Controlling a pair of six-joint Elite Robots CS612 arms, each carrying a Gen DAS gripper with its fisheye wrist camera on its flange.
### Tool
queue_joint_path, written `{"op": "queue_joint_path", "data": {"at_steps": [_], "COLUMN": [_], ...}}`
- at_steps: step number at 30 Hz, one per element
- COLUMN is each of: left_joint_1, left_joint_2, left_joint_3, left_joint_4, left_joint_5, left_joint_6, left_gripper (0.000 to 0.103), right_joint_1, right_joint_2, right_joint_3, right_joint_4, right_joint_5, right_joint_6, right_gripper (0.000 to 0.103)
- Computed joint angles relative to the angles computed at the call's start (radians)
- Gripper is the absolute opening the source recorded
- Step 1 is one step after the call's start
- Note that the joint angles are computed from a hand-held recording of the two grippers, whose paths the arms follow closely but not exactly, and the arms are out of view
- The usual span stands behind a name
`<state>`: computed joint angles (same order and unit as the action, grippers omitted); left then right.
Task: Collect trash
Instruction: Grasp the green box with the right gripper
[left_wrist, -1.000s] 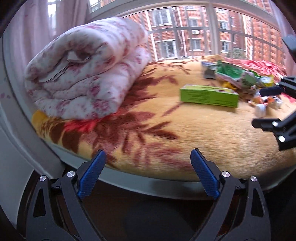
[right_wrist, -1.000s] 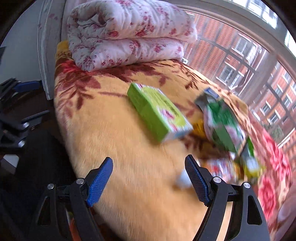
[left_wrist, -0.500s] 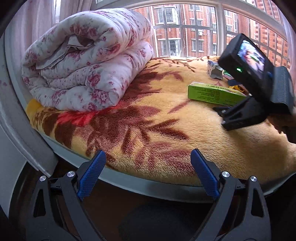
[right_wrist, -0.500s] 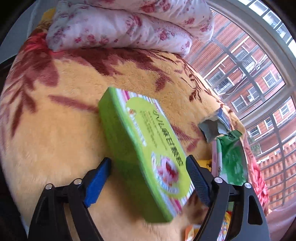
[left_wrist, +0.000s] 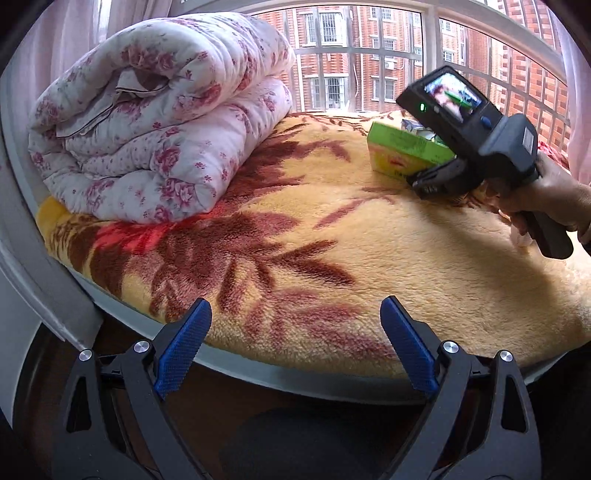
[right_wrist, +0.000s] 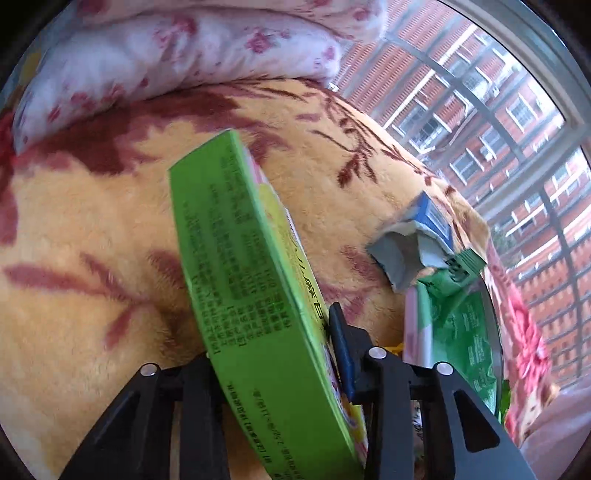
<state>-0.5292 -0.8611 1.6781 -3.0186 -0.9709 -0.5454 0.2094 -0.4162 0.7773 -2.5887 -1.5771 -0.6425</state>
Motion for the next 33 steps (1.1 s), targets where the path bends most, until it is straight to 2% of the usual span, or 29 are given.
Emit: {"op": "queue_joint_path", "data": {"at_steps": [4, 6, 11, 17, 21, 25, 29, 33], "left_joint_1": [-0.009, -0.014, -0.025, -0.032, -0.033, -0.03, -0.03, -0.029], "left_joint_2": [0.002, 0.003, 0.011, 0.029, 0.046, 0.065, 0.094, 0.133], "left_joint_3": [-0.01, -0.02, -0.051, -0.101, -0.146, -0.201, -0.279, -0.376], "left_joint_4": [-0.01, -0.016, -0.026, -0.012, 0.014, 0.056, 0.104, 0.142], "left_joint_5": [0.015, 0.02, 0.013, -0.044, -0.069, -0.107, -0.138, -0.173], "left_joint_6": [0.026, 0.044, 0.087, 0.122, 0.116, 0.085, 0.085, 0.114], "left_gripper": [0.09, 0.09, 0.09, 0.09, 0.09, 0.09, 0.09, 0.09], "right_joint_1": [-0.024, -0.039, -0.077, -0.134, -0.173, -0.203, -0.241, -0.265], "right_joint_2": [-0.058, -0.102, -0.2, -0.3, -0.345, -0.368, -0.386, -0.397], "right_joint_3": [0.069, 0.134, 0.291, 0.477, 0.58, 0.652, 0.713, 0.765], "right_joint_4": [-0.021, -0.069, -0.197, -0.321, -0.37, -0.405, -0.43, -0.484], "right_joint_5": [0.103, 0.155, 0.22, 0.243, 0.251, 0.266, 0.319, 0.342], "right_joint_6": [0.066, 0.09, 0.134, 0.198, 0.233, 0.277, 0.374, 0.445], "right_gripper": [0.032, 0.032, 0.032, 0.032, 0.032, 0.033, 0.033, 0.033]}}
